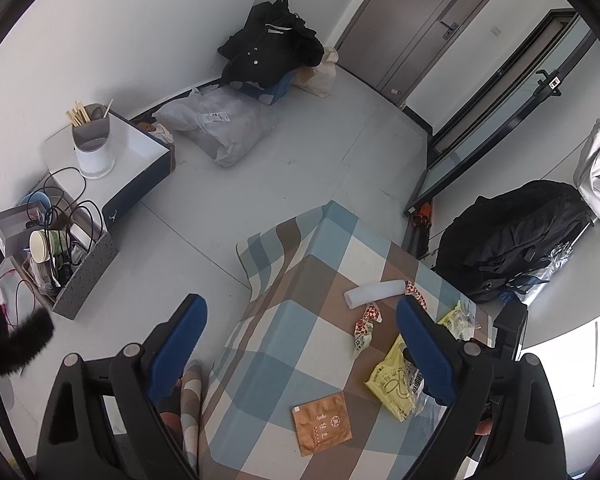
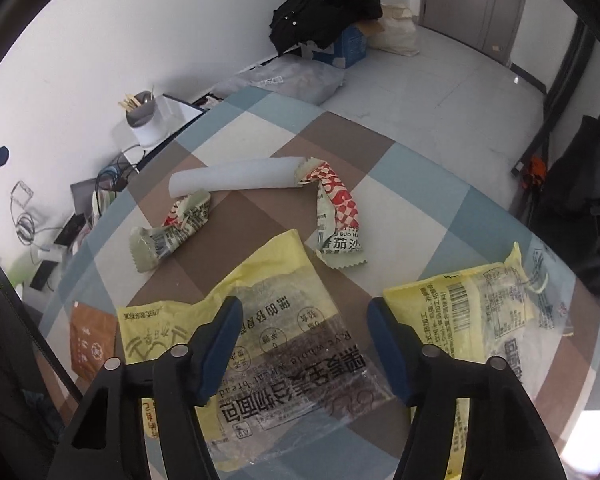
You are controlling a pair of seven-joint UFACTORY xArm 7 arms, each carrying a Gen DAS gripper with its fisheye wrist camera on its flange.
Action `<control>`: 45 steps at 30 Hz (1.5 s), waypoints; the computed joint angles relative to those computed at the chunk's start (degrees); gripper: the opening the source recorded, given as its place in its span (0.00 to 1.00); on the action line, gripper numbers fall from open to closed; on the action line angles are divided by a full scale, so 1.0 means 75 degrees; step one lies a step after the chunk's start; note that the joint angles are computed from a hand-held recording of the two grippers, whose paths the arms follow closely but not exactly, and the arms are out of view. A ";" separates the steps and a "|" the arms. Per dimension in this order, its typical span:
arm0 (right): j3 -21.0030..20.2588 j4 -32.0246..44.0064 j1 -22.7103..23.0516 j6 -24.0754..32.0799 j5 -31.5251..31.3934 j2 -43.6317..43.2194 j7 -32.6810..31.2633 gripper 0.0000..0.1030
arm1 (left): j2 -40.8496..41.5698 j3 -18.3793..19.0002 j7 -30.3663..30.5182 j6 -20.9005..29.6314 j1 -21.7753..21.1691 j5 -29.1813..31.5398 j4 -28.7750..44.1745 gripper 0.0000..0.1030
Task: Collect trash
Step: 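Grasp the yellow printed plastic bag with the right tool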
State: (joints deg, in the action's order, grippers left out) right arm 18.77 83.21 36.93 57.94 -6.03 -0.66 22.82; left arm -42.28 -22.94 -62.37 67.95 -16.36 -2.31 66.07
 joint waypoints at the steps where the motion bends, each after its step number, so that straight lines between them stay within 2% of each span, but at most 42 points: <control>1: 0.0015 -0.0019 0.0018 0.0011 -0.0026 -0.0031 -0.0094 0.50 | 0.0014 -0.0008 -0.0008 0.0013 0.0006 0.0008 0.0010 0.91; 5: 0.0114 -0.0150 0.0110 0.0090 -0.0377 -0.0156 -0.0187 0.34 | 0.0064 -0.0032 0.0000 0.0049 0.0010 0.0051 0.0046 0.91; 7: 0.0126 -0.0328 0.0117 0.0012 -0.0356 -0.0301 -0.0188 0.18 | 0.0111 -0.0051 0.0002 0.0086 0.0008 0.0072 0.0074 0.91; 10: 0.0134 -0.0603 0.0079 -0.0106 -0.0207 -0.0532 -0.0071 0.08 | 0.0182 -0.0080 -0.0004 0.0134 -0.0018 0.0081 0.0099 0.91; 13: 0.0161 -0.0830 0.0024 -0.0161 -0.0009 -0.0757 0.0111 0.03 | 0.0255 -0.0113 -0.0006 0.0206 -0.0066 0.0086 0.0120 0.91; 22: 0.0195 -0.1896 -0.0172 -0.0965 0.0892 -0.2180 0.0780 0.02 | 0.0498 -0.0296 0.0028 0.0531 -0.0130 0.0328 0.0324 0.91; 26: 0.0290 -0.2257 -0.0275 -0.1041 0.1071 -0.2913 0.0957 0.02 | 0.0736 -0.0403 0.0123 0.0541 -0.0232 0.0414 0.0484 0.91; 31: 0.0308 -0.2845 -0.0403 -0.0869 0.1393 -0.4041 0.1187 0.02 | 0.1149 -0.0630 0.0346 0.0321 -0.0408 0.0661 0.0777 0.91; 35: 0.0297 -0.3310 -0.0562 -0.0630 0.1618 -0.4980 0.1411 0.02 | 0.1620 -0.0631 0.0697 -0.0416 -0.0732 0.0648 0.0971 0.91; 37: 0.0264 -0.3603 -0.0594 -0.0560 0.1719 -0.5420 0.1416 0.02 | 0.2122 -0.0608 0.1013 -0.0727 -0.0940 0.0586 0.1329 0.91; 41: 0.0112 -0.4074 -0.0687 -0.0559 0.1966 -0.5881 0.1338 0.02 | 0.3436 -0.0917 0.1489 -0.0553 -0.1190 0.1274 0.2588 0.91; 44: 0.0044 -0.4313 -0.0795 -0.0663 0.2059 -0.6187 0.1300 0.02 | 0.4798 -0.0788 0.2891 -0.0353 -0.1769 0.1102 0.3814 0.91; 45: 0.0022 -0.4364 -0.0806 -0.0639 0.2106 -0.6278 0.1292 0.02 | 0.5247 -0.0812 0.3121 -0.0098 -0.1925 0.1289 0.4287 0.91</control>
State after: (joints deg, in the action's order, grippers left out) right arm 18.93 50.47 30.88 53.15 9.76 -47.74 32.51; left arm -2.93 -29.03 -38.97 67.22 -30.80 7.36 98.22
